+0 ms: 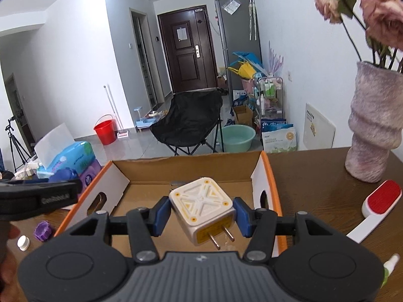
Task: Organize rigid objects
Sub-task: 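Carry the blue cap and plug adapter over the cardboard box with both tools, then open both tools to drop the blue cap and plug adapter into the box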
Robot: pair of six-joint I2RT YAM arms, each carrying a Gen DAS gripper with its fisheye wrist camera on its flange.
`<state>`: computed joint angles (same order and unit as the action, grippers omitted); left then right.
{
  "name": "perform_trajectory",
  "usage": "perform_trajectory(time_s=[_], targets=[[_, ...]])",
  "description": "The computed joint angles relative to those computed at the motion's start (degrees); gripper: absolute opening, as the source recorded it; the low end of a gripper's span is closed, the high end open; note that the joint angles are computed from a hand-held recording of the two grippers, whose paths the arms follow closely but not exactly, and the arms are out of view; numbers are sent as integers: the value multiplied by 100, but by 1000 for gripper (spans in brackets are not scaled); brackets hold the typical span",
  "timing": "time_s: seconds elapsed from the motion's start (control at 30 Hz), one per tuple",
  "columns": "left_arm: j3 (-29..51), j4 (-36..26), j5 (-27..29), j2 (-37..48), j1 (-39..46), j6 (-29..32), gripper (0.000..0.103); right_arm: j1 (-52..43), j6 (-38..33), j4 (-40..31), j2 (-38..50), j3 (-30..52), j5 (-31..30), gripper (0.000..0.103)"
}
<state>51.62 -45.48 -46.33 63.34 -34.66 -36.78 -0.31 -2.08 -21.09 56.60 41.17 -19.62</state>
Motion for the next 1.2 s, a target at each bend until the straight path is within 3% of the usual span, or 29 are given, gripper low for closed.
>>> perform_trajectory(time_s=[0.43,0.73,0.83,0.87,0.9,0.93,0.97,1.2], targets=[[-571,1142,668,269,632,468,54,300,174,894,893,-137,316,53],[-700,1480,1040,463,911,539,56,447,181,1180,1242,-116,460,54],[-749,1531,904,402,869,495,83,461,160,1125,1325,-80,489,54],[-786,1572,766,370,805,524,92,455,189,1204,1298,-127,486,56],[-800,1588,659,354,755,545,99,424,188,1202,1283,-132,450,69],[-815,1606,610,318,731,570,101,402,222,1235,1241,-163,434,82],[-836,1630,609,264,723,605,101,399,254,1318,1194,-213,456,88],[-791,1525,601,141,721,639,103,210,231,1299,922,-295,348,100]])
